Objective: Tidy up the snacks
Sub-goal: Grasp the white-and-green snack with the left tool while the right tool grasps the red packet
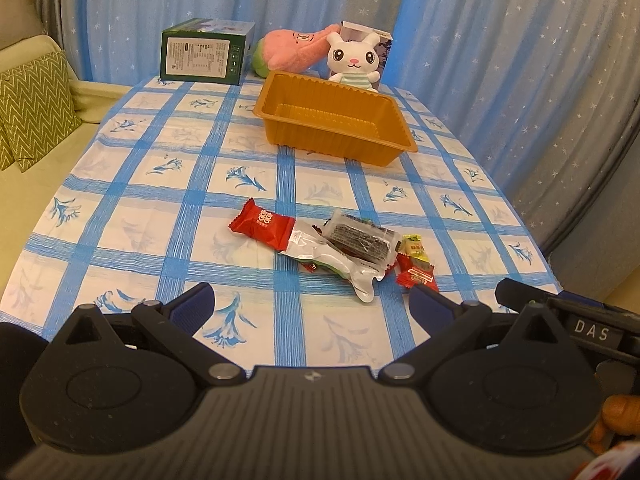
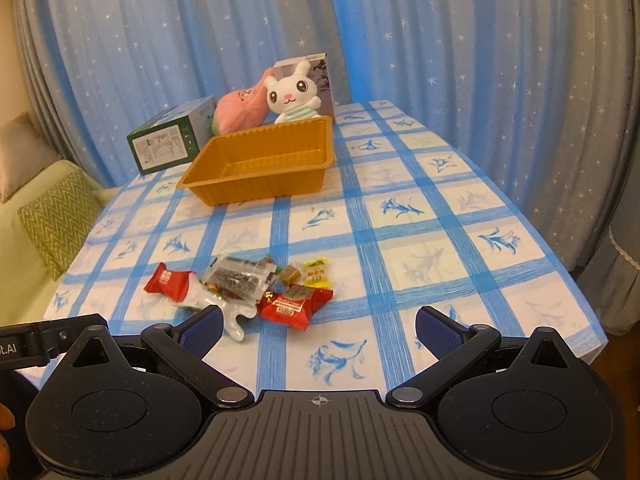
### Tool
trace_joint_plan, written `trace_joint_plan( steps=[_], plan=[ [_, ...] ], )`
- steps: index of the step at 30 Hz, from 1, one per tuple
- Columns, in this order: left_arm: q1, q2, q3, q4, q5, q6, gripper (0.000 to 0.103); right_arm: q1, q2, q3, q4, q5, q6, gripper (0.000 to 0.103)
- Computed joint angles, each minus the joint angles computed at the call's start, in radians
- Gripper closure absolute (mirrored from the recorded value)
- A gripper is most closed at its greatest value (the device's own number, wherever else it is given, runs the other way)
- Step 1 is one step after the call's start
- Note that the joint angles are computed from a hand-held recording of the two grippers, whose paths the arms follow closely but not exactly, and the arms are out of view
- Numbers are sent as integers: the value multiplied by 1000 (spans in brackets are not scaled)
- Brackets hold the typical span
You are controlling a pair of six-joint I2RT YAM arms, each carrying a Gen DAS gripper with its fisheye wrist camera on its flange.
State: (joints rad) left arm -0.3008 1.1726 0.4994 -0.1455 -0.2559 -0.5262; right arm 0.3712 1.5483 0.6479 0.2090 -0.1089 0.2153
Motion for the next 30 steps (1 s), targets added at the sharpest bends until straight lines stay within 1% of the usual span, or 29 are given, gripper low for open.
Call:
trace_joint_plan(
  steps=[4,5,6,7,8,10,11,12,13,15,16,17,18,22,27,28,29,30],
  plan=[
    [74,65,5,58,62,36,0,-4,74,37,32,-5,11,1],
    [79,85,11,67,66,38,0,-4,96,46,44,-6,11,2],
    [107,116,16,88,91,54,0,-5,120,58,52,-8,10,9],
    [130,134,18,98,112,63,0,-4,146,77,51,-11,9,12],
    [142,157,24,109,124,66,0,-4,172,97,48,-14,12,15],
    [169,215,39,139,151,79,1,-6,221,134,48,-22,19,17],
    [176,238,44,152,159,82,1,-6,250,153,51,-25,21,20],
    [182,261,50,164,167,85,1,-7,279,175,50,-31,21,25],
    [196,292,59,180,180,94,2,-8,307,200,44,-40,22,27],
    [211,348,74,210,195,105,5,-9,364,251,30,-58,23,38],
    [219,375,85,220,206,108,6,-8,390,275,24,-66,23,42],
    [225,393,90,229,214,108,7,-8,420,302,16,-74,23,48],
    [232,415,97,240,223,107,8,-7,445,327,8,-81,25,51],
    [248,486,128,266,244,111,10,-3,533,414,-21,-97,34,53],
    [263,542,155,284,277,106,12,-2,594,481,-63,-108,30,55],
    [267,552,161,288,287,103,12,-3,600,487,-66,-110,26,58],
    [269,560,166,292,296,98,13,-3,604,492,-71,-113,21,67],
    [268,572,174,296,305,93,14,-4,607,493,-72,-111,15,69]
  ],
)
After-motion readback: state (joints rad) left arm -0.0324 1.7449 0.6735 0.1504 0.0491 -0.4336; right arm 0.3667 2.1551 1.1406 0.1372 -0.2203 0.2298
